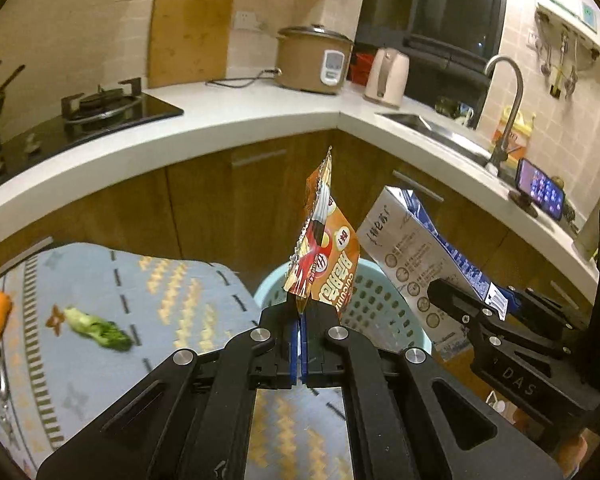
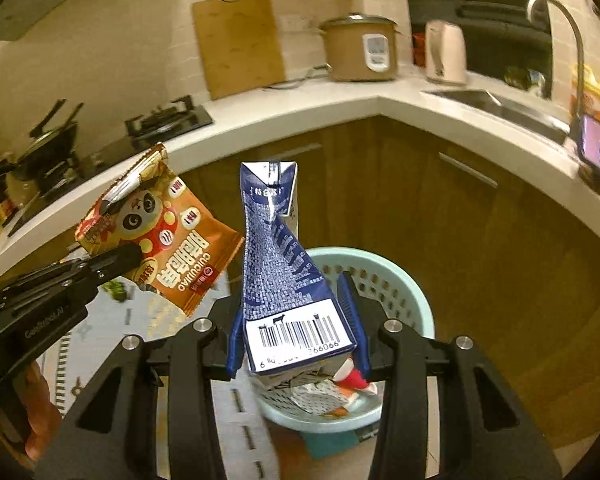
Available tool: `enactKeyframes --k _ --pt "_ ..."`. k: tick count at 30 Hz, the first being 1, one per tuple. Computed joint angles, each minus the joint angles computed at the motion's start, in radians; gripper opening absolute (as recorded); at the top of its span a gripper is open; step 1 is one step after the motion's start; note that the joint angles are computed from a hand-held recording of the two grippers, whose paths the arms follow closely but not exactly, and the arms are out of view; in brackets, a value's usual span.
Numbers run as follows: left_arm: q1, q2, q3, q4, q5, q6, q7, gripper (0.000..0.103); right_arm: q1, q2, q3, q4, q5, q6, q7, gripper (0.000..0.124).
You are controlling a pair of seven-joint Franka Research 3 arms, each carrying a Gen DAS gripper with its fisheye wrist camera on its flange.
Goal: Collect trash
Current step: 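Carry the snack bag and milk carton to the blue basket and release both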
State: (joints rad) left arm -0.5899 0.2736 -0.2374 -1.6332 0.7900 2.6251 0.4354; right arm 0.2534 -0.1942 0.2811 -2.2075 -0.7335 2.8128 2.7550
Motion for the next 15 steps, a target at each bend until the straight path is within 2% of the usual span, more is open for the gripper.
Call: enactKeyframes --k 10,12,13,14,15 --pt "-0.035 0.152 0.014 0.161 -0.091 -0.068 0.111 0.002 0.022 0.072 -0.06 0.014 0.089 -0.047 -0.048 0.038" --pt "-0.037 0.166 0.018 0.174 -0.113 -0.077 0.124 0.018 0.033 0.087 -0.078 0.015 0.129 -0.042 -0.075 0.038" --pt "-0.036 0.165 0.02 0.168 -0.12 -0.067 0.129 0.036 0.037 0.088 -0.085 0.009 0.141 -0.03 -0.081 0.038" --pt "-0.044 0.16 0.031 0.16 -0.107 -0.065 0.12 0.048 0.04 0.089 -0.089 0.005 0.151 -0.024 -0.087 0.038" --pt "-0.054 0.161 0.039 0.163 -0.092 -0.071 0.11 0.05 0.041 0.092 -0.089 0.007 0.149 -0.027 -0.088 0.038"
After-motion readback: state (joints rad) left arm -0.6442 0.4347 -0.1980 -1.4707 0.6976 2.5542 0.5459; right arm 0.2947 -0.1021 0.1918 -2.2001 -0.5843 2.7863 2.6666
